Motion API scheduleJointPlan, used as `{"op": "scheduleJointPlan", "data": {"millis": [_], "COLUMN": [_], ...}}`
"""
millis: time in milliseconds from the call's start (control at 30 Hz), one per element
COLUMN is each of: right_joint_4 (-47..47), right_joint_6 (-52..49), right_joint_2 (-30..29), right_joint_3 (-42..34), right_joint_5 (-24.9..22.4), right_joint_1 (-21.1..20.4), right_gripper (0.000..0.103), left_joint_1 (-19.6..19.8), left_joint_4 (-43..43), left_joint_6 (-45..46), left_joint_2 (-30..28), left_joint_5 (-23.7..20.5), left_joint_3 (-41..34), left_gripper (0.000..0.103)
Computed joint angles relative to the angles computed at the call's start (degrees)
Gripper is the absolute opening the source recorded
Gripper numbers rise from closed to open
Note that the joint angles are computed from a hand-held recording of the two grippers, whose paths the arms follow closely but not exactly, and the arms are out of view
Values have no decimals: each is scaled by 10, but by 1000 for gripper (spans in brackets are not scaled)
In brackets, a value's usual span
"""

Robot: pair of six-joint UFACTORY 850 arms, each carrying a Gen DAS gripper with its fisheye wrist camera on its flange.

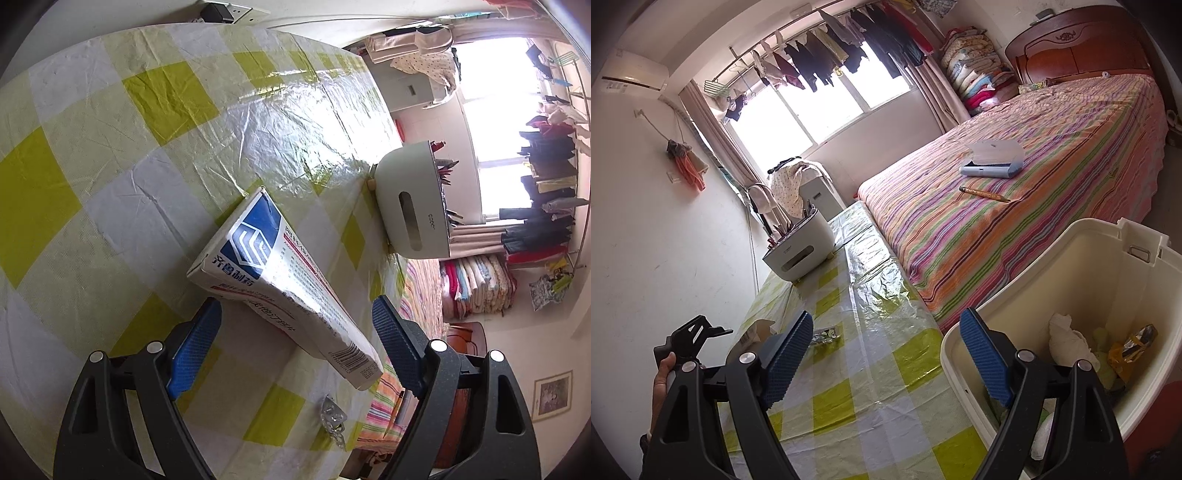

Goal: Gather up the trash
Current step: 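Close the left tool on the white medicine box and lift it, then lower the right tool over the silver blister pack and align fingers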

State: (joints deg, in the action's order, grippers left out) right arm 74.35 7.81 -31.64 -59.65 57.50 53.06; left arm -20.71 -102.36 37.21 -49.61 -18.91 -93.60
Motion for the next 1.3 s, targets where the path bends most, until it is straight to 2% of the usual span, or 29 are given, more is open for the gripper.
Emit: {"op": "scheduleJointPlan", "data": {"millis": [33, 67, 100, 200, 267, 300, 367, 500, 733, 833, 1067, 1200, 1300], "right_joint_4": [-2, -3, -4, -1, -3, -6, -14, -54, -82, -94, -38, 22, 93], "right_joint_6": [1, 1, -1, -13, -17, -20, -33, -53, -144, -187, -339, -468, -590], "right_joint_2": [0, -1, -2, -5, -6, -7, -9, -19, -50, -67, -122, -151, -172], "right_joint_3": [-1, -2, -3, -8, -11, -13, -20, -44, -112, -150, -246, -298, -337], "right_joint_5": [-2, -3, -5, -9, -9, -11, -22, -71, -129, -178, -287, -342, -364], "right_joint_1": [0, -1, -1, -1, -1, -2, -7, -25, -46, -63, -91, -107, -115], "right_gripper": [80, 80, 80, 80, 80, 80, 80, 80, 80, 80, 79, 79, 79], "left_joint_1": [2, 5, 10, 14, 19, 19, 18, 23, 26, 26, 22, 16, 14], "left_joint_4": [15, 29, 18, -8, -61, -67, -53, -62, -94, -125, -175, -188, -186], "left_joint_6": [-13, -22, -13, 25, 86, 104, 113, 129, 179, 223, 302, 338, 347], "left_joint_2": [-5, -11, -16, -19, -17, -13, -11, -12, 5, 25, 70, 87, 94], "left_joint_5": [-5, -18, -35, -47, -73, -71, -67, -89, -110, -120, -145, -148, -150], "left_joint_3": [-5, -9, -11, -11, -4, -1, -3, 3, 29, 56, 112, 128, 133], "left_gripper": [66, 58, 57, 51, 24, 20, 18, 17, 16, 15, 16, 16, 16]}}
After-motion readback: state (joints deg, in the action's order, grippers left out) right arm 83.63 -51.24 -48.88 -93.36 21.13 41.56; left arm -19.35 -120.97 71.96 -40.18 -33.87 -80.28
